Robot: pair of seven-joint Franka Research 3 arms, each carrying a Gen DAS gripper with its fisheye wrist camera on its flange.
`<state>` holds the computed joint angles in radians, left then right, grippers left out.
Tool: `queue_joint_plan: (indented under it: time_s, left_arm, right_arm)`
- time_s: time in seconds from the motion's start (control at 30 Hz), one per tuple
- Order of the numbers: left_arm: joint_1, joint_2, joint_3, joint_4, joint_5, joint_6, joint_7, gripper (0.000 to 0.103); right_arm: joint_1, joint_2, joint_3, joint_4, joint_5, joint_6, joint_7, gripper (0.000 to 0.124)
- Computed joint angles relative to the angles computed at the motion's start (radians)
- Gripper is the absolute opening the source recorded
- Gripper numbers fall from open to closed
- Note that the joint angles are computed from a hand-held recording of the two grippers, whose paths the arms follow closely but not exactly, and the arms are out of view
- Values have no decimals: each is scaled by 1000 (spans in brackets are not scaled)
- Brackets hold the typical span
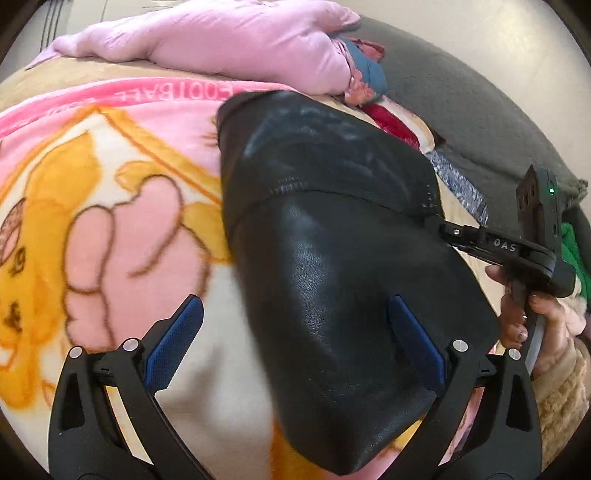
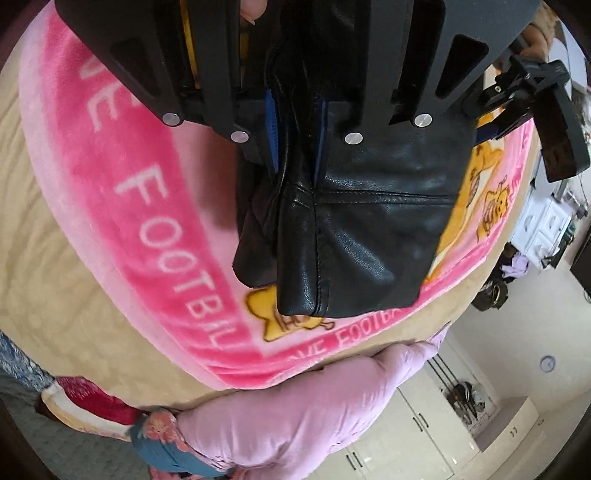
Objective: Fold large clothes
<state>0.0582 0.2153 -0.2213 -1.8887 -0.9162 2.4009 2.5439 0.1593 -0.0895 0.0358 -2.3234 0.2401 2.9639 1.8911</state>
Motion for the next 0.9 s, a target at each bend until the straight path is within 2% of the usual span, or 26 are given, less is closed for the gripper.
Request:
queue_joint_plan:
  time_s: [0.03,0.1,0.17,0.2,0.23,0.27,0.3,0.33,0.37,0.43,0.5,0.53,0.57,0.63,0.7,0.73,0.77,0.8,0.83,0.87,0.9]
  left_arm:
    - [0,1,-2,-3,-3,-7,0,93]
    - [-4,6,-2,0,10,-25,-23,94]
    - [-7,11,-4,2,20,-43,-37,94]
    - [-7,8,-6,-3,16,-39,-31,94]
    - [-8,5,-8,-8,12,-31,-22,94]
    - [-10,4,-9,-10,11,-23,-17,94]
    - [-13,0,-10,-13,12,-16,-17,94]
    - [-18,-3,-10,-17,16,-9,-16,94]
    - [-21,-6,-11,-19,19,-2,-14,94]
    - [-29,-15,-13,-31,23,19,-7,94]
    - [-37,-24,-13,-40,29,41,0,94]
    - [-43,-28,-13,-46,36,57,1,94]
    - [-47,-30,-13,-47,41,64,-1,94]
    - [-53,-39,-13,-59,45,92,7,94]
    - [-65,-48,-16,-75,53,138,19,94]
    - [-68,-48,-17,-79,56,149,28,94]
    - [-68,-46,-18,-77,51,144,32,94]
    - [-65,-42,-19,-71,42,127,36,94]
    - [-66,-38,-20,-69,41,119,36,94]
    - [-71,-38,-21,-74,50,130,36,94]
    - [-75,-42,-23,-82,52,147,41,94]
  right_arm:
    - [2,3,-3,-13,14,16,-4,19]
    - [-20,8,13,-19,-60,7,66,24]
    - [-48,15,28,-3,-191,-47,179,42]
    - [-51,14,25,6,-216,-68,208,49]
    - [-42,6,16,7,-188,-75,195,54]
    - [-28,-4,3,6,-133,-64,157,65]
    - [-32,-14,4,2,-140,-52,173,73]
    - [-55,-20,19,4,-203,-42,239,83]
    - [-89,-20,39,17,-295,-41,332,83]
    - [-98,-5,38,47,-332,-54,390,83]
    - [-106,27,36,98,-395,-106,481,82]
    - [-101,42,28,116,-417,-120,508,75]
    - [-104,57,30,126,-396,-112,496,49]
    - [-53,82,-1,129,-202,-54,335,12]
    - [-34,72,-9,117,-143,0,275,7]
    - [-22,61,-14,99,-46,46,202,7]
    - [13,54,-51,84,16,79,174,7]
    - [14,54,-60,81,8,72,186,7]
    - [-21,60,-41,85,-70,37,242,8]
    - [-59,73,-18,99,-218,-17,346,11]
    - [-62,83,-21,106,-332,-44,423,12]
